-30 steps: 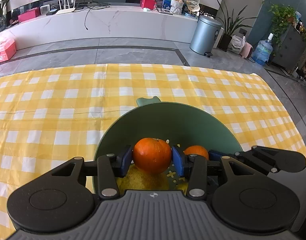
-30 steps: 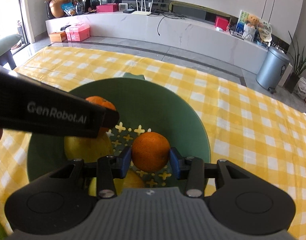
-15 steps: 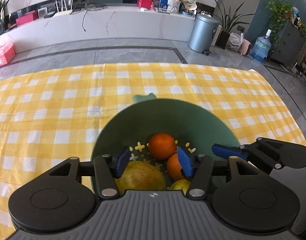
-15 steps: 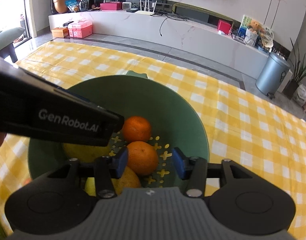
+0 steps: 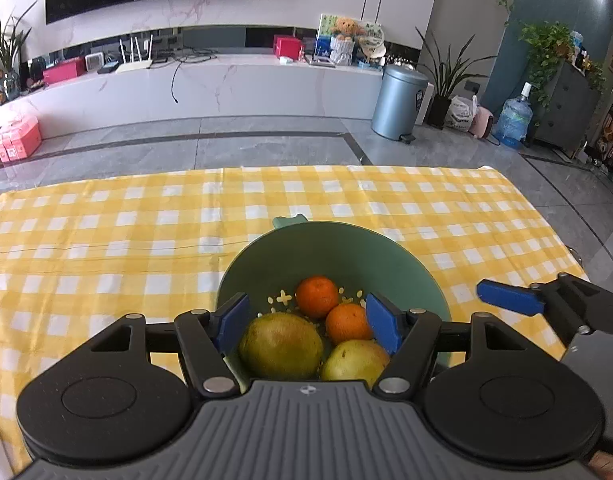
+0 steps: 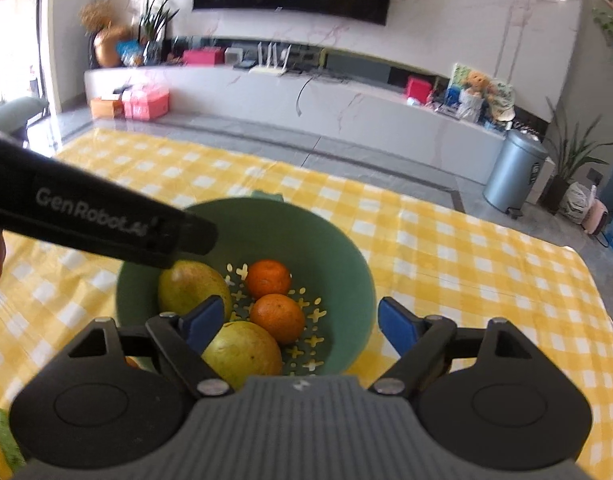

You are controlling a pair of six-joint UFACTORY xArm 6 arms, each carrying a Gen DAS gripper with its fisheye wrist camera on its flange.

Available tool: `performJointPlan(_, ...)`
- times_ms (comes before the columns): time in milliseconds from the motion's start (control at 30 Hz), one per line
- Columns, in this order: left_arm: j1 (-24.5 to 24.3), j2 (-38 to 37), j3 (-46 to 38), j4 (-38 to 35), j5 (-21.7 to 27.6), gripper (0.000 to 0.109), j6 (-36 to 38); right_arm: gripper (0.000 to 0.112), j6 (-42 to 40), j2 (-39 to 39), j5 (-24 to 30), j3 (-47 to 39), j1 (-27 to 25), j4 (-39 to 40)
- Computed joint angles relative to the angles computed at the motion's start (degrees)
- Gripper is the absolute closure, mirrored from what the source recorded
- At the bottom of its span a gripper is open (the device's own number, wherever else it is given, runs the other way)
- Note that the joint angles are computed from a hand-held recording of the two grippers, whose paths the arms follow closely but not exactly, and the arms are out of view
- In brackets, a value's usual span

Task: Organize fruits
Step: 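Withdraw both tools from the bowl toward the small brown fruits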

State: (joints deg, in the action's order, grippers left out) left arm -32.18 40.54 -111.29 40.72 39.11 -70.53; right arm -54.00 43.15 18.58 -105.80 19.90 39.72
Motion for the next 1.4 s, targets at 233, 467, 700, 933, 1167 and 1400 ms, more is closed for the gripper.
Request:
performJointPlan(233,-2.0,-7.3,9.7,3.7,-3.6,0.03,-2.4,0.028,-10.7,-9.6,-4.6,12.6,0.7,16.0)
performJointPlan(467,-5.0,-12.6,16.9,8.6,-4.3,0.027,-4.0,0.028,-22.1,-17.7,-8.1,23.8,1.5,30.5)
performJointPlan(700,-7.6,-15.7,22.7,7.5,-3.6,0.027,-5.0,0.028,-27.9,-22.4,-10.5,32.2,1.9,37.6)
performJointPlan(933,-8.8,-18.0,28.9,4.8,-7.3,0.03,-2.9,0.028,-27.6,-24.7,-12.2,37.8,2.0,36.6)
performJointPlan(1167,-9.6,-16.0,29.3,-3.6,-11.0,0.042,5.6,0.043,-25.2,-26.7,-11.6,42.7,1.5,31.3)
performJointPlan(1400,-9.5,-13.6,29.8,-13.3,-16.0,0.062,11.0,0.063,-19.1,-26.2,-9.8,44.0,-0.1,24.6)
